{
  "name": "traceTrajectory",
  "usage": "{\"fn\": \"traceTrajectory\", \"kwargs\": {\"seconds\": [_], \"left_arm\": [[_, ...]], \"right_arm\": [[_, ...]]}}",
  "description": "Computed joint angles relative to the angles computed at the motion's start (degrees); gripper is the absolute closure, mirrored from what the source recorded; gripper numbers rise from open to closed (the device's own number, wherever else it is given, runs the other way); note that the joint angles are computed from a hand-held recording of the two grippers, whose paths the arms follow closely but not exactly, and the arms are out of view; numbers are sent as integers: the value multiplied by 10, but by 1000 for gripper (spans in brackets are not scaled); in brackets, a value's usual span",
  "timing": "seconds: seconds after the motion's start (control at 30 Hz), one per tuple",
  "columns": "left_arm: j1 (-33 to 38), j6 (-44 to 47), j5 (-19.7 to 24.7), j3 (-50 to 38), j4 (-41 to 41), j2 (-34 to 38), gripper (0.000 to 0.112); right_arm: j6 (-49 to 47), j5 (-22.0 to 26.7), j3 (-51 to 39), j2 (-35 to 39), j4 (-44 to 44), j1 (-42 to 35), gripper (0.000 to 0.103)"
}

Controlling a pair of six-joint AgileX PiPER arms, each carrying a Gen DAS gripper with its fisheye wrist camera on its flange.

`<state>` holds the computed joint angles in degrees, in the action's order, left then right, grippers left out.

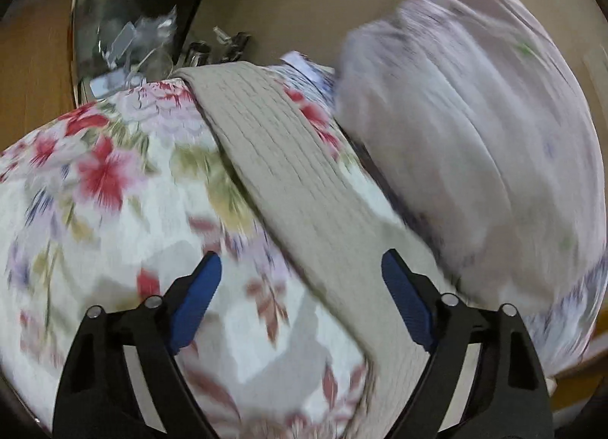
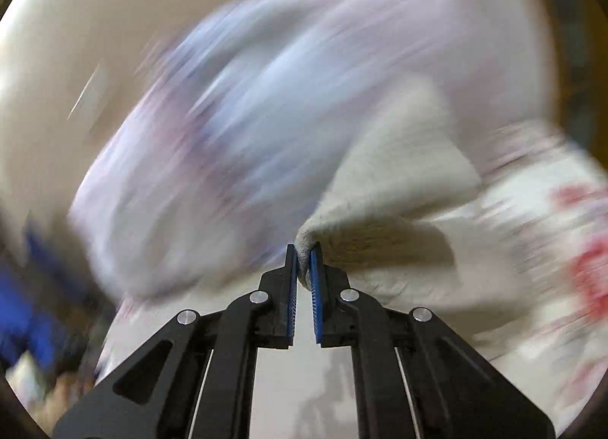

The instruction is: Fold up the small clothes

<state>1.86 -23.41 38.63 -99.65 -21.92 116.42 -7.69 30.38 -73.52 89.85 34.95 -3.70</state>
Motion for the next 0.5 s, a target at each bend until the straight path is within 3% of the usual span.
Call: {"fn": "traceTrajectory", "kwargs": {"seconds": [0.1, 0.17, 0.23, 0.37, 0.5], "left_arm": [[42, 9, 48, -104, -44, 75, 33], [58, 13, 61, -143, -71, 109, 37], [68, 3, 78, -191, -73, 144, 47], [88, 15, 79, -230, -107, 179, 55], [96, 9, 85, -279, -116, 208, 68]], "right_arm": [[49, 73, -66, 92, -23, 106, 86], [79, 65, -38, 80, -24, 134, 72], [136, 56, -18, 55, -83, 138, 34], [202, 82, 32, -2, -156, 83, 32], [208, 91, 77, -30, -160, 33, 32]]}}
